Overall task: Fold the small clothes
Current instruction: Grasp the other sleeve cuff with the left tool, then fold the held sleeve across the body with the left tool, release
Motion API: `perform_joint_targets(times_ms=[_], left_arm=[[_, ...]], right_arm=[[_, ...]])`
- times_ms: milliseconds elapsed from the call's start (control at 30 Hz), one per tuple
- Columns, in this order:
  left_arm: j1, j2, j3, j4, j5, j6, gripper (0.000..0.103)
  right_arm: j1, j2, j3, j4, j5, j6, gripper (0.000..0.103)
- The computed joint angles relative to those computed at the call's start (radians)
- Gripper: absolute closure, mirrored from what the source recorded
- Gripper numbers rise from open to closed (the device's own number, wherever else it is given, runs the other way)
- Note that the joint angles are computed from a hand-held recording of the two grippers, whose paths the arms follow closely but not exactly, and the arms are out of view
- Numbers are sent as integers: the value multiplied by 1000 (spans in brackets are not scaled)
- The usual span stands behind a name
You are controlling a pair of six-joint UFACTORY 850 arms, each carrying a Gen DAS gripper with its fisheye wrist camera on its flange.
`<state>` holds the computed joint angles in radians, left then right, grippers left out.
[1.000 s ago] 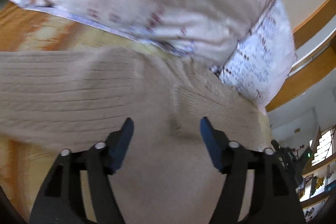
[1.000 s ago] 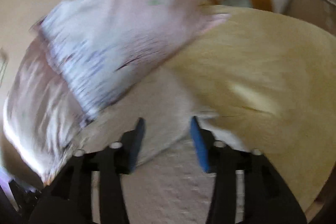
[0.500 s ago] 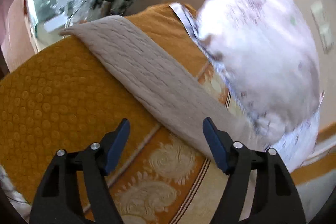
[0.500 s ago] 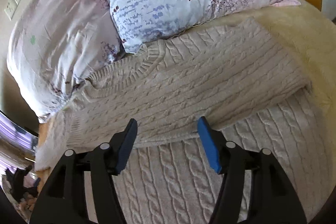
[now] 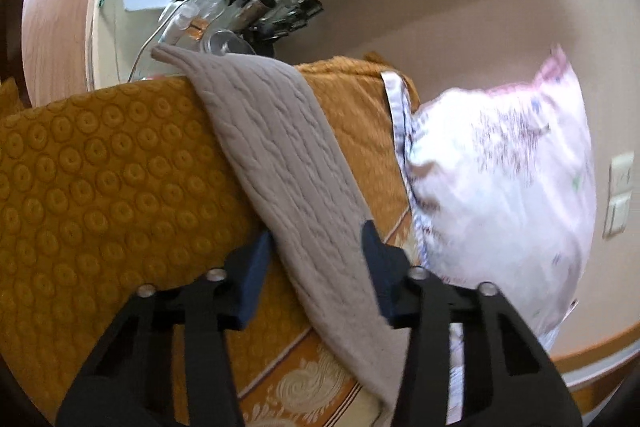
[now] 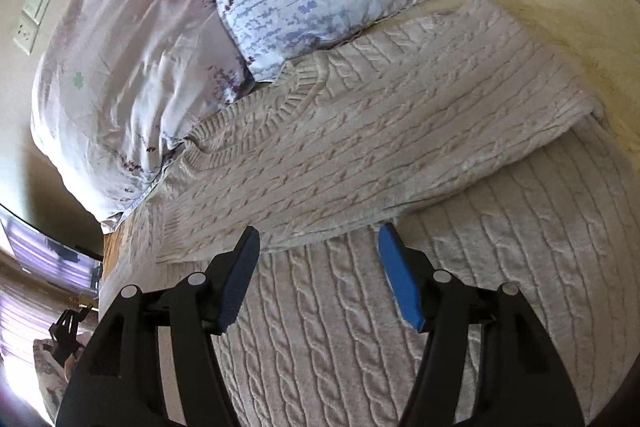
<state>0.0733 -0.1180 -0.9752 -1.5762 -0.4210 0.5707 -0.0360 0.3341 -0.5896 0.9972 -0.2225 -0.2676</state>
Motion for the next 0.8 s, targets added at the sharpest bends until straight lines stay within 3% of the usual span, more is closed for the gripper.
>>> perform_joint_targets(times_ms=[100, 233, 367, 567, 800], left_arm=[[33, -21, 13, -128, -58, 62, 81], [48, -34, 16, -162, -71, 73, 95], [40, -17, 25, -219, -72, 110, 97], [-56, 25, -20, -299, -107, 263, 97], [-264, -30, -147, -317, -206, 353, 98]], right_arm=[[5, 8, 0, -19, 8, -3, 39], [5, 23, 4, -52, 21, 8, 39], [-7, 34, 10, 8, 13, -69, 39], [-20, 54, 19, 81, 15, -150, 39], [-37, 77, 35, 107, 8, -187, 38]])
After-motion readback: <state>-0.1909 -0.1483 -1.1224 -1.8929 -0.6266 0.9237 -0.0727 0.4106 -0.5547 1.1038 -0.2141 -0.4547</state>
